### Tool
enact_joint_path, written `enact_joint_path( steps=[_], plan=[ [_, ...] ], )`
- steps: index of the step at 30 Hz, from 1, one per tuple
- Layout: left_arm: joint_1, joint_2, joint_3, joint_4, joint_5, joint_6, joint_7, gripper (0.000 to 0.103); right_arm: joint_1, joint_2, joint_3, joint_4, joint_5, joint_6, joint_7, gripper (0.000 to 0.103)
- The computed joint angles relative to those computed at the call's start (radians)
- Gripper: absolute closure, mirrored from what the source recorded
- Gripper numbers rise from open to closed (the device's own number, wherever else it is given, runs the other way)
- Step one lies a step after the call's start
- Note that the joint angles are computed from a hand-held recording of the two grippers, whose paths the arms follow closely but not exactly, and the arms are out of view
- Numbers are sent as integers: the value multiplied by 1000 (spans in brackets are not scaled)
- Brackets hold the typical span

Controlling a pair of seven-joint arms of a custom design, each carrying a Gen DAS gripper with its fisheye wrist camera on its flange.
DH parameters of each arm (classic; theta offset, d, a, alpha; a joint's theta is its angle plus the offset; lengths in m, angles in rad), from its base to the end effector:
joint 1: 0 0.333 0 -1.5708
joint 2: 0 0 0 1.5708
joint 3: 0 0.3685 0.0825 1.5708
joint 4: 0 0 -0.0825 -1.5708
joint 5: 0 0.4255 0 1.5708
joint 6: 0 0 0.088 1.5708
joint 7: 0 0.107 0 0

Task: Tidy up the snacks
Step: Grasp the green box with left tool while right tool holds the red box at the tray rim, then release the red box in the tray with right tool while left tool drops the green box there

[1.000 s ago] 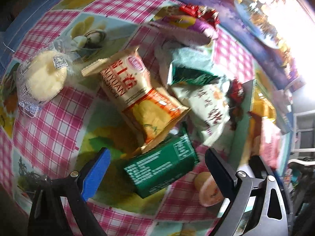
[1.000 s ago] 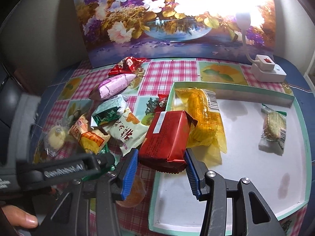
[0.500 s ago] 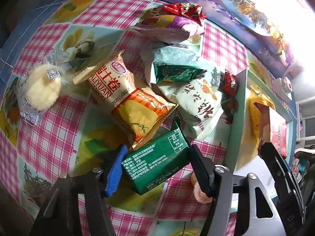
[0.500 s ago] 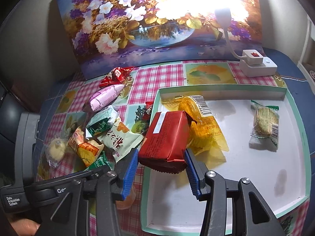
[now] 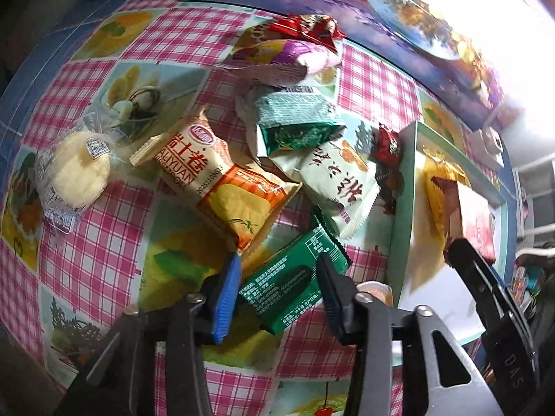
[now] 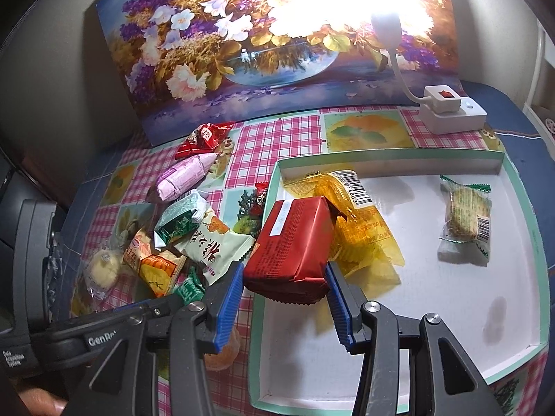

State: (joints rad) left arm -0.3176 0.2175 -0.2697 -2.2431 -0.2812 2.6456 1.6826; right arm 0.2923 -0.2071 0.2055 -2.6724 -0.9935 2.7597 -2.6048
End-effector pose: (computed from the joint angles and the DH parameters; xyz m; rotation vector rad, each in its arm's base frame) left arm 0.5028 -0.3230 0.3109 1.6069 -2.5670 0.4099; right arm 0.3674 0.2377 0.3383 -1.0886 2.4029 -0.4568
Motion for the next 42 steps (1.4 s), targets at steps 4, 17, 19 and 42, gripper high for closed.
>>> enact_joint_path(
  steps=[4,17,19,42],
  plan=[
    [-21,-2,-2,-9,41,14,8,42,-2,-12,1,-7,-2,2,10,53],
    [-111,19,51,-26,332,27,-173,41,-9,-21,9,-16,6,14,6,53],
    [-117,30,52,-22,353,29,-207,41,-9,-14,6,-16,9,21,0,53],
    [-12,-99,-57,-95,-54,153,138,63,-11,-80,10,-84,100,9,-21,55]
  ],
)
